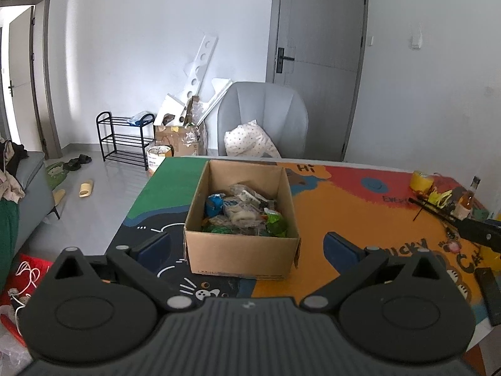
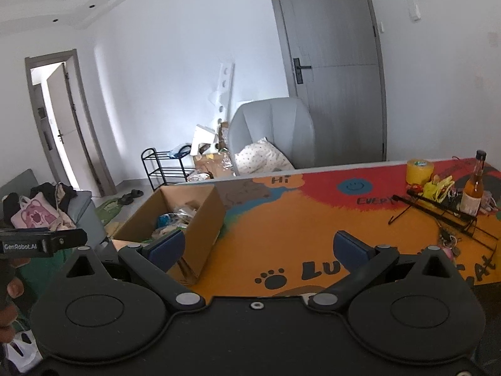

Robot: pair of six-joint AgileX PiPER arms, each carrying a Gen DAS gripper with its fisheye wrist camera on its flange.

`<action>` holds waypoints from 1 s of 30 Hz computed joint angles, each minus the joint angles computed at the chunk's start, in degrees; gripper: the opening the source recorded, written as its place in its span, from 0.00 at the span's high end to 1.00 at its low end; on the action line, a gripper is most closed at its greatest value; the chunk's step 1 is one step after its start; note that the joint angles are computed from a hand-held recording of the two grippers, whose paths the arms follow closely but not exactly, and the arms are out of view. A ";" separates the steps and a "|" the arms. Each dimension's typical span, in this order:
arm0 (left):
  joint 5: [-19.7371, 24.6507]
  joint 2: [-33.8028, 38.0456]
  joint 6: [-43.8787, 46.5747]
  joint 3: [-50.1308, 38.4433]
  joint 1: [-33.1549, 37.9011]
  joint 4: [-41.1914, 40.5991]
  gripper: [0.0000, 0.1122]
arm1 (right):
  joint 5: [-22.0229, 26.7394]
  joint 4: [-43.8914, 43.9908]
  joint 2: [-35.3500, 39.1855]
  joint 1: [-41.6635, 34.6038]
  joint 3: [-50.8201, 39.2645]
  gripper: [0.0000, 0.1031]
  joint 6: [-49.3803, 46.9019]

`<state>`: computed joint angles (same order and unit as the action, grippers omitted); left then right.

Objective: Organize snacks

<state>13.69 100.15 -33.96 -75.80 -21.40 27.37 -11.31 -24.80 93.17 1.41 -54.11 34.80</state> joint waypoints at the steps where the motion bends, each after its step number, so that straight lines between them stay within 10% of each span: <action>1: -0.33 -0.49 0.67 0.45 0.19 -0.55 0.09 | -0.08 0.38 -0.41 0.10 0.32 0.00 -0.60; 30: -1.96 -3.82 9.28 3.23 0.99 -6.96 0.09 | -0.90 -18.16 -2.57 -1.04 1.11 0.00 16.33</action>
